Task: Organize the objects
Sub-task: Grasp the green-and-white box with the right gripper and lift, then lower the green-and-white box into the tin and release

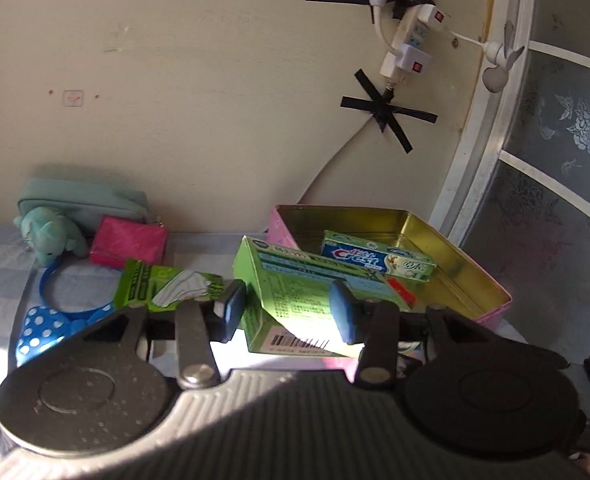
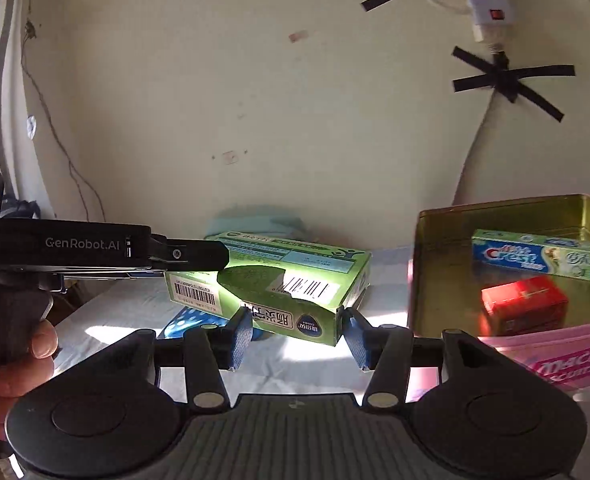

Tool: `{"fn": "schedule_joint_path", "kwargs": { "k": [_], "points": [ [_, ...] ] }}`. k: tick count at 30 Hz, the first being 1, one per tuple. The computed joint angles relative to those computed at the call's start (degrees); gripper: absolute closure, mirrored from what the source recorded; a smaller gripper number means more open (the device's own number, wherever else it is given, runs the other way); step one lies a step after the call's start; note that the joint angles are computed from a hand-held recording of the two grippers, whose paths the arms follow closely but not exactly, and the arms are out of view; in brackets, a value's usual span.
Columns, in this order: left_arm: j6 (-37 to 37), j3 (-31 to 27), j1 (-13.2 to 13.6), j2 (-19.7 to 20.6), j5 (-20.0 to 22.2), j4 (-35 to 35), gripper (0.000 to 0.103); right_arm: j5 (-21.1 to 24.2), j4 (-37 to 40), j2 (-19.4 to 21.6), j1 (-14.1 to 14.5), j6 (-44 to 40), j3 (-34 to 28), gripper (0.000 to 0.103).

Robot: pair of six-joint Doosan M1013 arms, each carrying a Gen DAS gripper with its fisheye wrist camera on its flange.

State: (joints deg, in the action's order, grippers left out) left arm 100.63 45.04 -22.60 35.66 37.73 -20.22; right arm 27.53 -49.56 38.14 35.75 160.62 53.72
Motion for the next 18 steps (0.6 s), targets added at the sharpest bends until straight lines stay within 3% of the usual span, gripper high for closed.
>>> {"fn": "schedule_joint_path", "kwargs": {
  "k": [6,15,16,18],
  "points": [
    [1.72,-11.57,-3.44,7.20,4.55,-0.69,0.055,3.80,-10.94,-3.08,-2.36,11.73,5.39,0.058],
    [-3.85,-38.90,-6.54,22.70,22.02,4.83,0.055,11.98,-8.75,-3.94,-5.31,8.77,7.11,0.057],
    [-3.99,-38.23,-6.94,22.49,21.55,6.94,0.055,14.28,-9.51,-3.56,-5.33,9.06,6.61,0.054],
    [-3.30,-31.08,-7.18,19.10,17.13,8.89,0.055,17.19,-10.45,-3.10,-5.49,9.77,6.06,0.048]
  ]
}}
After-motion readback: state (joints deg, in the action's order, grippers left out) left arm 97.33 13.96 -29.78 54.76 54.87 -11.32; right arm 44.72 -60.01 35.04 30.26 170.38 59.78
